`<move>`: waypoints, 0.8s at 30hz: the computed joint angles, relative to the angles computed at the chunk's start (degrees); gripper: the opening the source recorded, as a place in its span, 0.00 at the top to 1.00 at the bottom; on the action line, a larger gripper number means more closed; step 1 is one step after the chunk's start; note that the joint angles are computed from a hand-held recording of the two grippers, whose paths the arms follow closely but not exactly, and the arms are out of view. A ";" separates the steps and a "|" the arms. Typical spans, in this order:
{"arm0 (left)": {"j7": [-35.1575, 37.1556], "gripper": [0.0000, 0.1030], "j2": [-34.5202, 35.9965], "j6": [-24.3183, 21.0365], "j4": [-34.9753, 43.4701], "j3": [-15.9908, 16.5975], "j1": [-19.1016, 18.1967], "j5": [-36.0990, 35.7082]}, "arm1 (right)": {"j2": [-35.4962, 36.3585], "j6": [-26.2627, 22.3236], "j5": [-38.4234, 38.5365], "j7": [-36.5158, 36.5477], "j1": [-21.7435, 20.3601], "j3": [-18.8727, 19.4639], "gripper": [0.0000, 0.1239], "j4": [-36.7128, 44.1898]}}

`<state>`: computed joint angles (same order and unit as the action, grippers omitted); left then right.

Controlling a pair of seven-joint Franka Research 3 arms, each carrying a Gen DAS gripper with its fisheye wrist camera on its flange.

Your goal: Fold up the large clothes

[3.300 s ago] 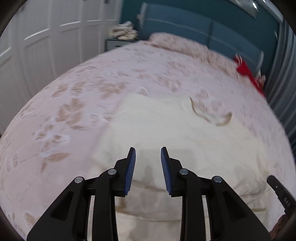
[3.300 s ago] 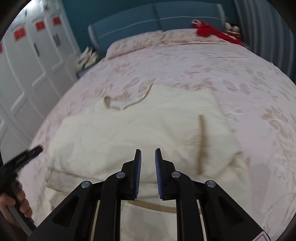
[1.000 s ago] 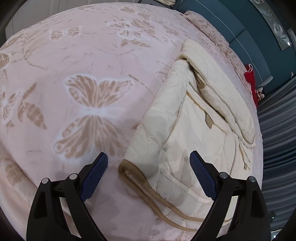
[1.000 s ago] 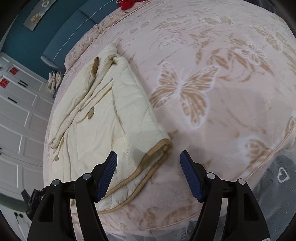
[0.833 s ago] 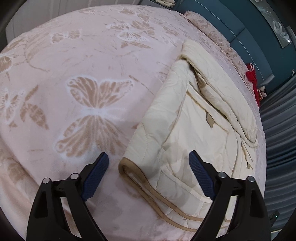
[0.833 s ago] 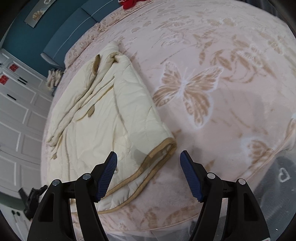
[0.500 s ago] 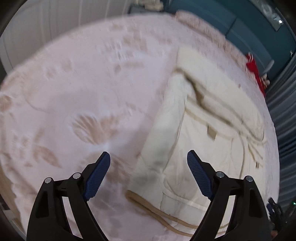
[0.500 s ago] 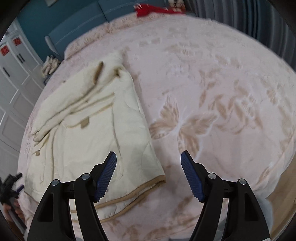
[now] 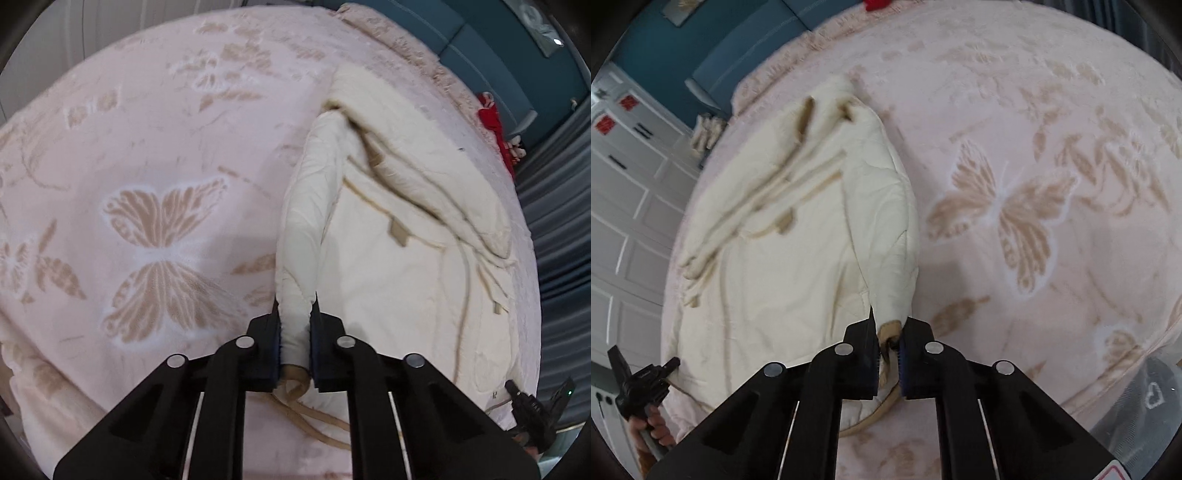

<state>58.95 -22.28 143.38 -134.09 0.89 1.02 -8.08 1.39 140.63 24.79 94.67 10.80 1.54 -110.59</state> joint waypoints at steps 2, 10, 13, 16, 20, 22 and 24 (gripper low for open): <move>0.50 0.93 -2.34 -0.74 -0.66 0.04 -0.22 0.02 | -2.16 -0.11 -0.49 -1.79 0.05 0.03 0.96 -0.80; 1.99 0.93 -14.68 -10.83 -7.14 0.64 -1.34 1.48 | -11.74 -11.05 -4.50 -7.97 -0.84 -1.01 0.96 -6.81; 1.30 0.93 -22.04 -17.03 -11.31 0.60 -2.15 1.38 | -16.45 -16.20 -6.36 -10.01 -1.59 -1.40 0.96 -10.70; 0.41 0.93 -27.22 -22.30 -13.24 -0.20 -2.72 2.65 | -20.33 -20.49 -7.46 -10.64 -2.21 -1.41 0.96 -13.73; -0.52 0.93 -30.86 -26.72 -13.59 -0.33 -3.76 3.75 | -22.24 -25.70 -9.67 -12.51 -2.48 -0.96 0.96 -14.61; -0.23 0.93 -31.13 -27.81 -13.47 -0.28 -4.15 4.58 | -22.08 -26.90 -9.44 -13.08 -2.76 -1.26 0.96 -14.31; -0.47 0.93 -30.83 -27.89 -13.99 -0.27 -4.21 5.00 | -22.16 -27.24 -9.17 -13.45 -2.99 -1.29 0.96 -14.56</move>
